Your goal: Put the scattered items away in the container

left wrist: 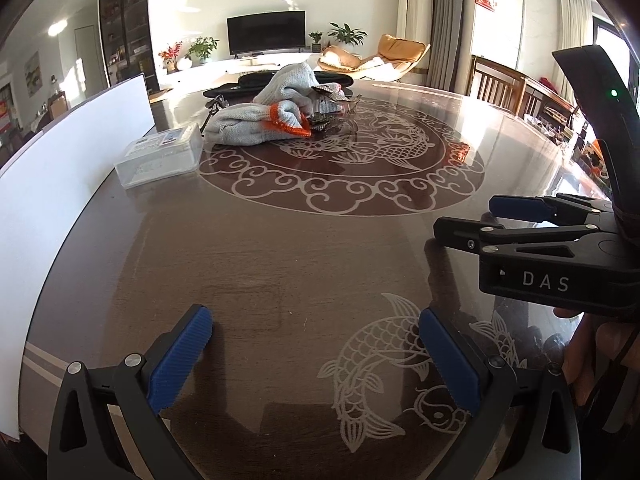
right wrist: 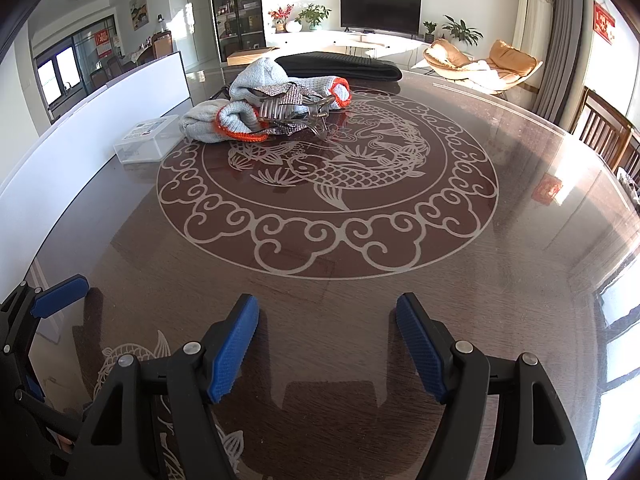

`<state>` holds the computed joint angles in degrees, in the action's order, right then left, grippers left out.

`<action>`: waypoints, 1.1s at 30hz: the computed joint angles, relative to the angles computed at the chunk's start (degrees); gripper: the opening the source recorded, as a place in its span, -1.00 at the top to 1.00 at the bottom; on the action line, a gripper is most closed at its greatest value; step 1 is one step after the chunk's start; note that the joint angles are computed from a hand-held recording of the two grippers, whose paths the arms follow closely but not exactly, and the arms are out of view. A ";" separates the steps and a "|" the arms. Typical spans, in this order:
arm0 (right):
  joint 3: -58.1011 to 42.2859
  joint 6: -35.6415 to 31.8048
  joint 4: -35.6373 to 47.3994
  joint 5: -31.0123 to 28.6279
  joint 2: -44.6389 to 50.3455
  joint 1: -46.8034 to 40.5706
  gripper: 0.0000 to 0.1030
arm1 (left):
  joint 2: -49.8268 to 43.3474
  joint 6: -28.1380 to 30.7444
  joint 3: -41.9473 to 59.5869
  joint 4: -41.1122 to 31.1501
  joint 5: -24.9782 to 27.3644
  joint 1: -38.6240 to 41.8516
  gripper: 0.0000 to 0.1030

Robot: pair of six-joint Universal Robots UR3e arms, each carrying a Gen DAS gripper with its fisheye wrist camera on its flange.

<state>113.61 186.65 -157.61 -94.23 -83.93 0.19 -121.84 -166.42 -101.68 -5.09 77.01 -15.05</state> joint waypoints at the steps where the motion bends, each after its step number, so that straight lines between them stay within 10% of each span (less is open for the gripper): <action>1: 0.00 0.00 0.00 0.00 0.00 0.00 -0.41 | -0.01 0.09 -0.05 0.07 -0.12 0.07 -1.00; 33: 0.12 -0.12 0.02 -0.03 -0.16 -0.03 -0.41 | -0.11 -0.87 0.92 -0.96 1.27 -0.67 -1.00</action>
<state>113.73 186.53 -157.59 -94.26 -84.09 0.16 -121.95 -167.30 -100.75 -6.06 78.27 -15.72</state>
